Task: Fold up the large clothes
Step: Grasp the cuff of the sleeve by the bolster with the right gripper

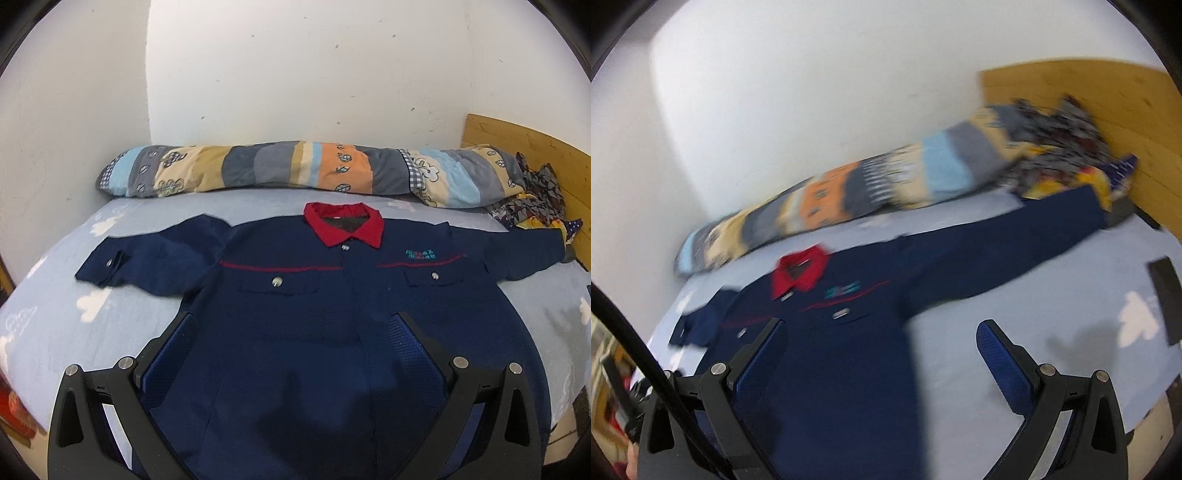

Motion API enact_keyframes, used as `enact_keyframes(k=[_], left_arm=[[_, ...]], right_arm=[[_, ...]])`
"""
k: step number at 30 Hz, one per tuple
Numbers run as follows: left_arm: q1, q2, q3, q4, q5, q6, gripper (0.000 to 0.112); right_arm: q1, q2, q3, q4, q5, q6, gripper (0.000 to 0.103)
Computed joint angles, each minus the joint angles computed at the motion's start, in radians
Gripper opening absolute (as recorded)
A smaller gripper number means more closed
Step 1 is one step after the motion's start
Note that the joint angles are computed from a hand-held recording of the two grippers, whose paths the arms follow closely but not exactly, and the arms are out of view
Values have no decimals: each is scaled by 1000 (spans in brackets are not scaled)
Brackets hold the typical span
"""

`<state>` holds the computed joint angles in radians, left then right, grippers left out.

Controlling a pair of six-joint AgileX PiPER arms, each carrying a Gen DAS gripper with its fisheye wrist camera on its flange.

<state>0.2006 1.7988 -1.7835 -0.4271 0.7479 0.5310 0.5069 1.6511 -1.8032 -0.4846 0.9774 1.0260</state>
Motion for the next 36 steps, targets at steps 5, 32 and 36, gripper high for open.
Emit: enact_keyframes(k=[5, 32, 36], left_arm=[[-80, 139, -213, 88, 86, -66, 103], [-152, 310, -375, 179, 144, -63, 103], [-147, 288, -350, 162, 133, -54, 103]], right_arm=[[-436, -120, 201, 346, -174, -224, 103], [-1027, 780, -587, 982, -232, -611, 34], [-993, 656, -414, 977, -338, -658, 14]])
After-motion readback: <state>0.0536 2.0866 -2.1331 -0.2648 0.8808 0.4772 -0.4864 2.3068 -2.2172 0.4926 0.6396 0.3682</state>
